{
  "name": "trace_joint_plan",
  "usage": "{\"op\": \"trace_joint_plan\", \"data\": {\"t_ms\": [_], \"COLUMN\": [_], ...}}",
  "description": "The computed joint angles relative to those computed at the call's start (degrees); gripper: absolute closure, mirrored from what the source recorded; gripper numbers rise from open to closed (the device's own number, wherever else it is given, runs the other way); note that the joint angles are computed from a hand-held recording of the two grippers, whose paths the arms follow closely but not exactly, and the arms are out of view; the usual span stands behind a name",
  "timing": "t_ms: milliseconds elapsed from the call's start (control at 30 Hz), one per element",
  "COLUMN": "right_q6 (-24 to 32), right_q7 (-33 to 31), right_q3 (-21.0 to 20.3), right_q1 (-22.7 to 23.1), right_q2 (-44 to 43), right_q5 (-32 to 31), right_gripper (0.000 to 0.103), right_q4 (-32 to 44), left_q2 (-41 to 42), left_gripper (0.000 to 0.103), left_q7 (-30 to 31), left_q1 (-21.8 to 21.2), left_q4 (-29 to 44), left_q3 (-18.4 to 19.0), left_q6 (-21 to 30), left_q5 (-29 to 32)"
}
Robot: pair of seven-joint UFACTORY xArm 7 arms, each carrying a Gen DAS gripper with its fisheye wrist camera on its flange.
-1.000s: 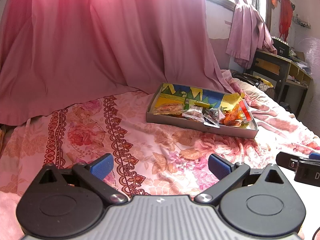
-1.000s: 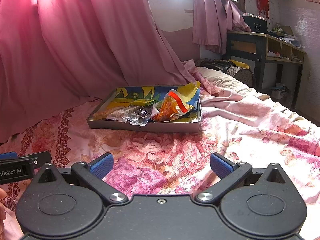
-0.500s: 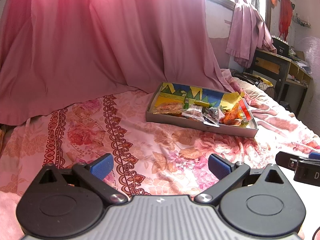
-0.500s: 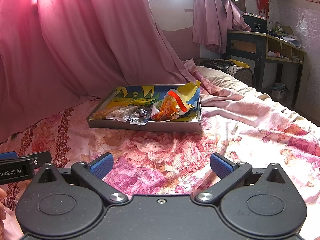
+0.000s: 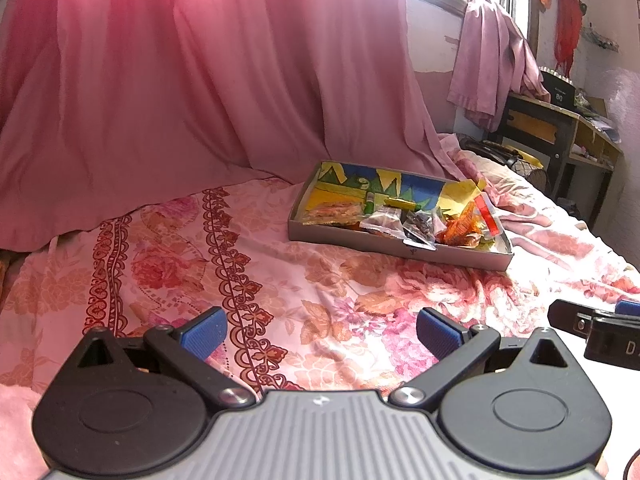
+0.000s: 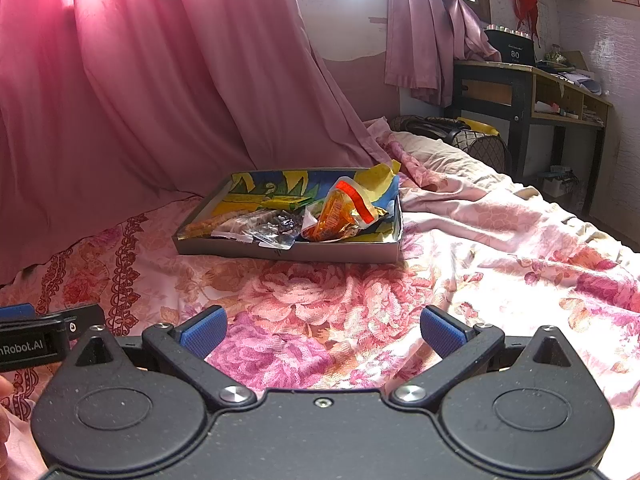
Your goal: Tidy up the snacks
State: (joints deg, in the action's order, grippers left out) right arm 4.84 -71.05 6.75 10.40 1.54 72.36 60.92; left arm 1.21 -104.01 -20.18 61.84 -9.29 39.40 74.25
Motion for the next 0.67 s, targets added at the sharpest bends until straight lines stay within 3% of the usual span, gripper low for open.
{"op": "trace_joint_plan", "data": {"t_ms": [233, 400, 667], "right_q6": [-0.01, -0.03, -0.16], "right_q7": [0.32, 0.61, 1.18], "right_q3": [0.0, 0.01, 0.09], "right_q1": [-0.01, -0.01, 0.01], "right_q2": [-0.03, 0.02, 0.06], "right_q5": [-0.35, -0.7, -1.26], "right_gripper": [0.001, 0.001, 0.001], "right_q4": [-0.1, -0.06, -0.08], "left_q2": [0.38, -0.31, -0.46], "left_gripper": [0.0, 0.0, 0.0], "left_q7": [4.02, 2.85, 3.18], "left_q1": [-0.27, 0.48, 0.84], "left_q4": [0.99, 0.3, 0.29], "left_q3": [0.0, 0.49, 0.19], "left_q6": [0.57, -1.76, -1.2], "left_q5": [-2.92, -4.48, -5.06]}}
